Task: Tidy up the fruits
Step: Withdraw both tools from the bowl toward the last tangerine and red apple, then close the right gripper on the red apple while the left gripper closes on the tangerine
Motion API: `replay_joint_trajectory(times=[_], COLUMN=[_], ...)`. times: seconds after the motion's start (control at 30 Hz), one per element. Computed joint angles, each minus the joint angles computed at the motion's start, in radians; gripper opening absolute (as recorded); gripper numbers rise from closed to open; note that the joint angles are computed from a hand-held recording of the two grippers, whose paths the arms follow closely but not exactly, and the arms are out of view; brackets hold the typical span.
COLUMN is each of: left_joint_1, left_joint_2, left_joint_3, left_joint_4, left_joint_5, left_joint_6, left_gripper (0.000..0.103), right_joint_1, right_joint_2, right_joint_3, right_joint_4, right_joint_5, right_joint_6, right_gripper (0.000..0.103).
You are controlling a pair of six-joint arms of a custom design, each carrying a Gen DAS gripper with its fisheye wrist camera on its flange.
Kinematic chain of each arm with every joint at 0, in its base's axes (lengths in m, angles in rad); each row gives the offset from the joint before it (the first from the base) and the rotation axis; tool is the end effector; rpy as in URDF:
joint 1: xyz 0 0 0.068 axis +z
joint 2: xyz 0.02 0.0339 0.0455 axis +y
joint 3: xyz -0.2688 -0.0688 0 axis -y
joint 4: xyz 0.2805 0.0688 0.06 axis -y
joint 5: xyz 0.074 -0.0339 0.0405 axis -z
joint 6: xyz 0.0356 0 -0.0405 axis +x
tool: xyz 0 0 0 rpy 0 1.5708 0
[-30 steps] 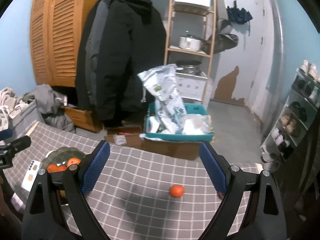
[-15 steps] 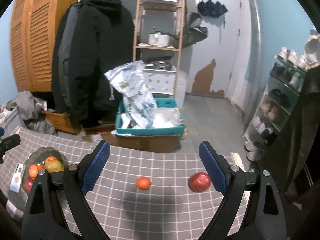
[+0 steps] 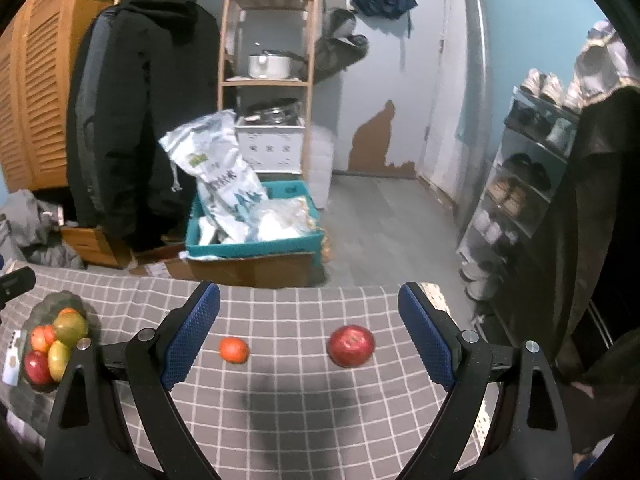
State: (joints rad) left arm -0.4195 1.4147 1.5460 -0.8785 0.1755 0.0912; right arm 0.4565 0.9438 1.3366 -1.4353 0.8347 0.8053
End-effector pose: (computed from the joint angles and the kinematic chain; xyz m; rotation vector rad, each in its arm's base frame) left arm 0.2974 -0.1395 0.4011 0.6754 2.2326 -0.3687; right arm 0.1443 0.0415 0.4094 0.6440 2.1288 -0.4383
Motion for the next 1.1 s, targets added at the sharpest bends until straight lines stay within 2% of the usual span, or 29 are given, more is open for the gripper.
replay_joint_trajectory(times=[0.6, 0.87, 1.1], left_joint_1=[-0.161, -0.221, -0.262], left_joint_2=[0.079, 0.155, 0.28], left_joint_3=[0.004, 0.031, 0.108], left_joint_4=[0.007, 0.006, -0.015], left_joint_5=[-0.078, -0.1, -0.12], left_joint_6=[-0.004, -0.019, -0.038], left_gripper=[0.102, 0.102, 0.102], right_joint_1=[-0.232, -0.447, -0.665], right_joint_2=[-0.147, -0.194, -0.152], right_joint_3=[-0.143, -0.243, -0.307], right_joint_4=[0.049, 0.145, 0.248], right_joint_5=[-0.147, -0.327, -0.517], right_joint_6=[-0.127, -0.282, -0.448], right_gripper=[0.089, 0.089, 0.089])
